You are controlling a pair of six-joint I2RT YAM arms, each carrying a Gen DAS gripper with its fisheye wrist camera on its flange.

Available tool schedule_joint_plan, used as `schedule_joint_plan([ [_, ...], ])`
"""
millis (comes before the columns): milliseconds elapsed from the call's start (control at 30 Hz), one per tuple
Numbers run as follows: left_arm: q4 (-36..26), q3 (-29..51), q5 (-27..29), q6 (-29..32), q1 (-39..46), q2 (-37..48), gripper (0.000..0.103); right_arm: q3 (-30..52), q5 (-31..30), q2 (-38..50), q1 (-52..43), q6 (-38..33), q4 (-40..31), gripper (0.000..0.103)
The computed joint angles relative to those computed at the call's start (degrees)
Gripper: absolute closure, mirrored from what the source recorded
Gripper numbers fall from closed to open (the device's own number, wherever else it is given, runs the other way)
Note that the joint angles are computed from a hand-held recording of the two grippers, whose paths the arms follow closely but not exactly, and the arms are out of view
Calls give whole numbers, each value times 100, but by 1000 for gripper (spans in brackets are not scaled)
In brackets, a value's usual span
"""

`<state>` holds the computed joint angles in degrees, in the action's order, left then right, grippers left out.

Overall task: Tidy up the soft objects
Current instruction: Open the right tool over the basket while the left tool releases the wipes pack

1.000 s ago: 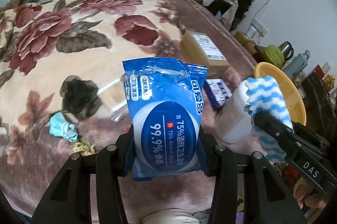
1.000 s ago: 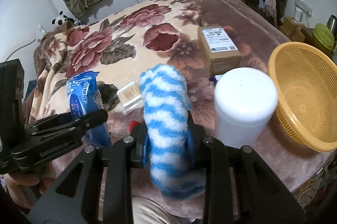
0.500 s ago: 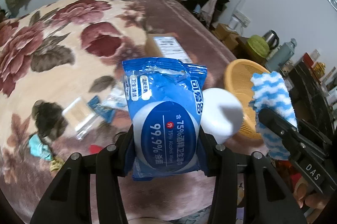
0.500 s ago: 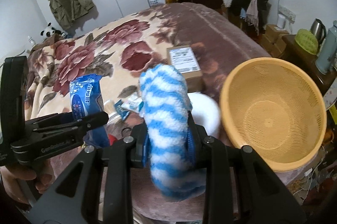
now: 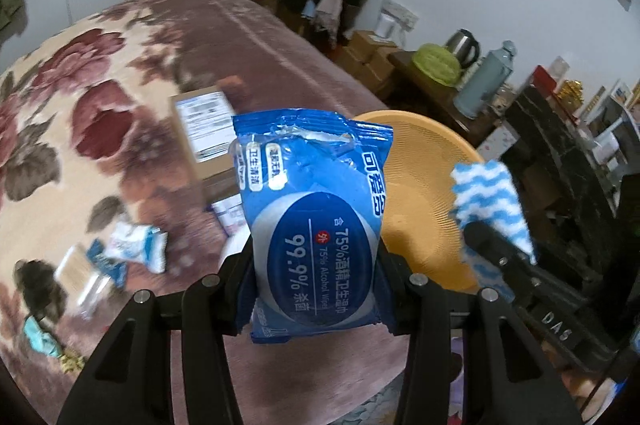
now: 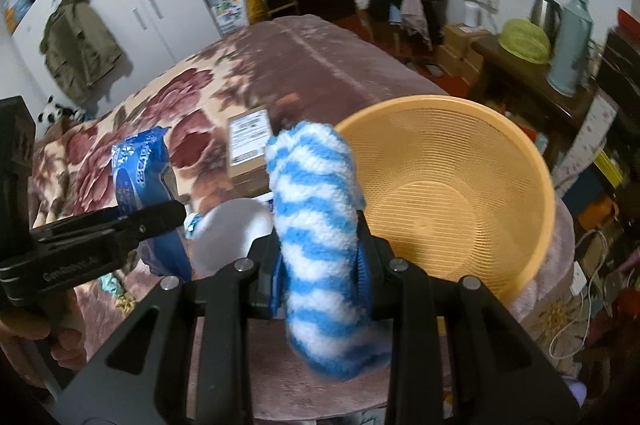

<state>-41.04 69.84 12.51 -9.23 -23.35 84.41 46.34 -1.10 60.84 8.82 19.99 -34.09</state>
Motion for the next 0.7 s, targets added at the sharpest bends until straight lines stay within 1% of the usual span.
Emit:
schedule_joint_plan([
  [167,262,395,148,-332,-525,517,54,-44,-220,-51,-640,-115,-76,73],
  [367,607,783,73,-623,-1141,1246,54,-86,-467,-159,-1354,-180,-134,73],
  [600,954,933,51,-753,-1446,1810,53,-53,-546,-35,-1801,-335,-125,73],
  [667,997,989,-78,-715,-1518,1931,48,-47,-536,1,-1834,-310,-100,72],
  [700,1011,1017,-154,-670,-1556,1980,36,-58,-579,38,-1900,-341,-41,73],
])
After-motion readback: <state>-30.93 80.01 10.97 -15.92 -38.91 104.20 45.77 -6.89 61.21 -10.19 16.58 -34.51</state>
